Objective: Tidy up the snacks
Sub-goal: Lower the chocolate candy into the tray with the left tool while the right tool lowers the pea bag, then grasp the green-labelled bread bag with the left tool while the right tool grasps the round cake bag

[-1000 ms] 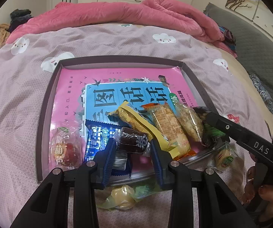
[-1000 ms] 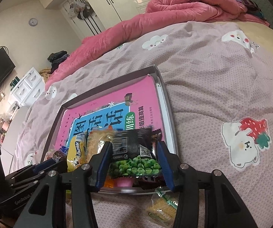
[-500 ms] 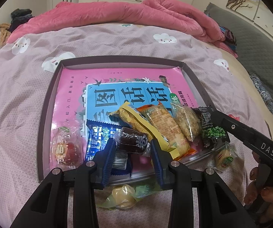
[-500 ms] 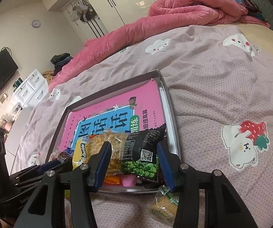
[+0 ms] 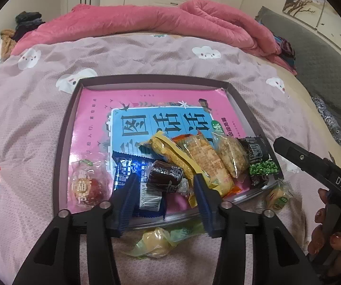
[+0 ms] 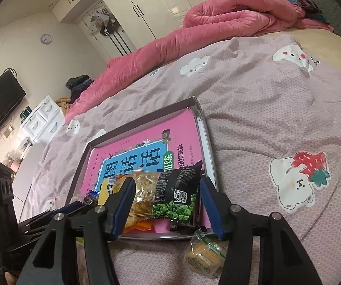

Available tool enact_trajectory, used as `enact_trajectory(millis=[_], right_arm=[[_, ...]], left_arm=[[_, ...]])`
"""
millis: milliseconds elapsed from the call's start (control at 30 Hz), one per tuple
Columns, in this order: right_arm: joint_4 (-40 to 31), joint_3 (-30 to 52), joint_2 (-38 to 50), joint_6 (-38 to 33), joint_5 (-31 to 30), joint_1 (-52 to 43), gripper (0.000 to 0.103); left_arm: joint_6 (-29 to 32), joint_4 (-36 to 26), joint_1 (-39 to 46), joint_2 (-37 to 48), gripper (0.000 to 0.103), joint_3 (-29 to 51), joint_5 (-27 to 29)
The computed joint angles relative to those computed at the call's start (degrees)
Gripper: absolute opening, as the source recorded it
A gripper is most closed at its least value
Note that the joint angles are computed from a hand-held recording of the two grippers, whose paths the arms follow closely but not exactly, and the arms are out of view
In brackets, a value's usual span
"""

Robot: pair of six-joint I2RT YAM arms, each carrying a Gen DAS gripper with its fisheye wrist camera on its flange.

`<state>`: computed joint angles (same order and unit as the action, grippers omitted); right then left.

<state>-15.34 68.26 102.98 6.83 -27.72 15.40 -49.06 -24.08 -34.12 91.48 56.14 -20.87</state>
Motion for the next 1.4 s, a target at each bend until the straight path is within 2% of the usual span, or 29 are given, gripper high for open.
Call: enact_trajectory(millis=[200, 400, 733, 1133, 1400], right_arm=[[0.64, -1.53, -1.91, -0.25, -0.40, -0.63, 0.065], [0.88, -3.93, -4.39, -1.43, -1.21, -1.99, 0.067], [-0.95, -8.34, -8.44, -3.78, -0.45, -4.25, 0.071], [-4.62, -12.07, -11.03, -7.49, 2.78, -4.89, 0.071], [-6.37, -10.41, -7.00, -7.42, 3.94, -3.77, 0.071]], left_arm=[[-1.16, -1.75, -0.45, -2.19, 0.060, -0.21, -1.05], [-2.57, -3.83, -0.94, -8.37, 0.069, -3.20, -3.80], [-5.90, -7.67, -5.39, -16.17, 0.071, -10.66, -6.32], [-7.40, -7.24, -10.17, -11.21, 0.072, -10.63, -6.85], [-6.77, -4.99, -10.69, -8.14, 0.072, -9.96, -6.11]])
